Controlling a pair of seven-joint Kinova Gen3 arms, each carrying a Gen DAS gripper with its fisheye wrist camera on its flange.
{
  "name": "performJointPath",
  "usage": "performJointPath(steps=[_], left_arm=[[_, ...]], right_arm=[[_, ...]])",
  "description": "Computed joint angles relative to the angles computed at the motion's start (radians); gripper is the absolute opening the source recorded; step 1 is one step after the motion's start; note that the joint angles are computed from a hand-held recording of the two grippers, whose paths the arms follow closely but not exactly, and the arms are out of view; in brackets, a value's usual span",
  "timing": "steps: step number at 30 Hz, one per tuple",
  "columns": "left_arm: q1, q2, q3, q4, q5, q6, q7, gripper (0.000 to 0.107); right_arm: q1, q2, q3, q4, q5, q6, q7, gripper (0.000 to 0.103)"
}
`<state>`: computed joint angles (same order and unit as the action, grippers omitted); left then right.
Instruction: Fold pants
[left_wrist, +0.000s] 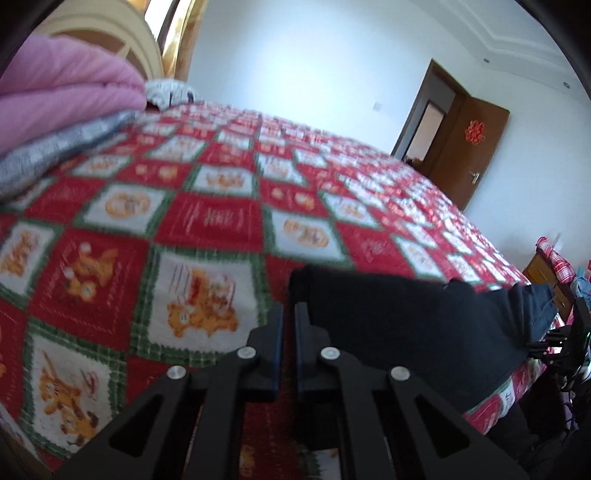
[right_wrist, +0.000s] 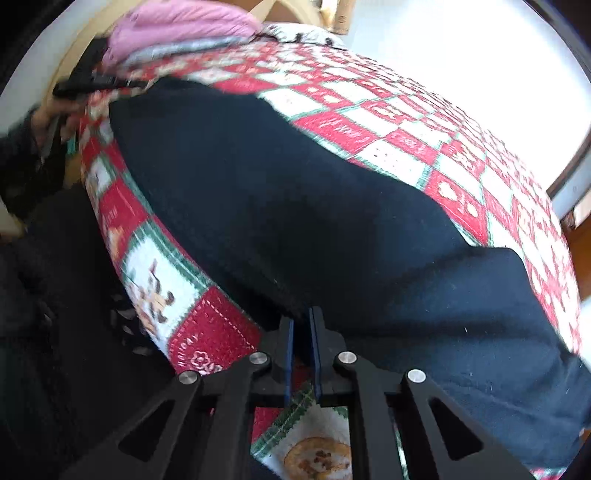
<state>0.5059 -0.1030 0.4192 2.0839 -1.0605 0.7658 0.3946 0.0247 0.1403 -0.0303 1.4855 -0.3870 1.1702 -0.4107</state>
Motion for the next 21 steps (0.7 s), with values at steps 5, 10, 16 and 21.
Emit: performJointPath(steps=[5, 10, 16, 21], left_arm=[[0.024, 0.048, -0.002, -0.114, -0.019, -0.012, -0.089, 0.006], [0.083, 0.176, -0.041, -0.281, -0.025, -0.087, -0.260, 0.011], [0.158, 0.358, -0.069, -0.479, -0.001, -0.134, -0.445, 0.043], [0.185, 0.455, -0.090, -0.568, 0.082, -0.195, -0.522, 0.043]], right_arm=[[0.171, 0.034, -0.021, -0.118, -0.107, 0.089, -0.097, 0.015], [0.183, 0.072, 0.136, -0.225, -0.137, 0.053, -0.294, 0.015], [0.229, 0.201, 0.414, -0.381, -0.355, 0.086, -0.538, 0.041], [0.316, 0.267, 0.399, -0.478, -0.425, 0.075, -0.651, 0.042]])
